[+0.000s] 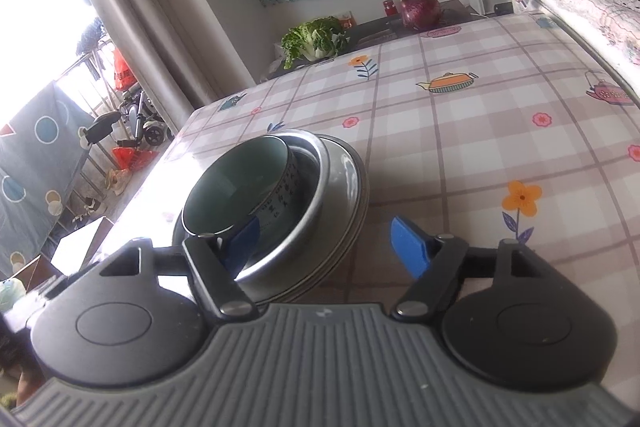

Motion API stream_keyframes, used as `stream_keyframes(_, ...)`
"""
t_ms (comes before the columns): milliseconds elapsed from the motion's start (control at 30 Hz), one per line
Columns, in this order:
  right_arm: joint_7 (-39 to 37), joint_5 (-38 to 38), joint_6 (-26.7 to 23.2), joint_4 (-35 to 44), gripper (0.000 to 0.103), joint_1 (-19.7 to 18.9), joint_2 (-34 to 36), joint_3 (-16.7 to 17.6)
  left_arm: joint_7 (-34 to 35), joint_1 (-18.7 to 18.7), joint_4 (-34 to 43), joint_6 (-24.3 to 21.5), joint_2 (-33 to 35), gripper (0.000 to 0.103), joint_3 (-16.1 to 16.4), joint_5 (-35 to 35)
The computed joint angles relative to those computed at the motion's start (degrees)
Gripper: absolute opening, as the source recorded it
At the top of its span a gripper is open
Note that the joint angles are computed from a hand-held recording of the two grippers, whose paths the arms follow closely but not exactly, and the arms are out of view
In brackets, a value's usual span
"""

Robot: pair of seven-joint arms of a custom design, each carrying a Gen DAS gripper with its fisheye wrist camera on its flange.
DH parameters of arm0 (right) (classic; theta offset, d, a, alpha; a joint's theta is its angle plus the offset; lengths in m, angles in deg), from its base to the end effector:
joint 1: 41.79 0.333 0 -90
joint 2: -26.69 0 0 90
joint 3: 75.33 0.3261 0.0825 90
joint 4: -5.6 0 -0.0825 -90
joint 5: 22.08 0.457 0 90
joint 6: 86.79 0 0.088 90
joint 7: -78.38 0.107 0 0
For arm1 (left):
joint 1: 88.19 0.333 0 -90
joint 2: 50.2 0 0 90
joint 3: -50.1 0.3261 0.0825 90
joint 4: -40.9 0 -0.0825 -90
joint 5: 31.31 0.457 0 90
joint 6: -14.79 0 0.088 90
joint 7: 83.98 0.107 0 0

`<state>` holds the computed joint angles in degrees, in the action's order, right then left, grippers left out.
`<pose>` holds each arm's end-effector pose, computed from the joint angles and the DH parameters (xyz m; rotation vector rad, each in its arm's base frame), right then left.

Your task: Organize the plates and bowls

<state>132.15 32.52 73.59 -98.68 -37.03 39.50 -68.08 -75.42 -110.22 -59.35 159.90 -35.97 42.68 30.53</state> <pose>0.7186 0.1077 0.4630 -1.5950 1.5399 -0.2528 0.6412 -0.3651 0.4637 -1.7836 1.5066 -0.7762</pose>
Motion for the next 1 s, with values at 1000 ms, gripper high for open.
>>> stream_keyframes(1000,22.5,-31.6,7.8,-13.0,0.102,6.2,-10.6,-4.9,16.3,-6.3,17.1,-14.6,6.9,0.103,0.6,-10.5)
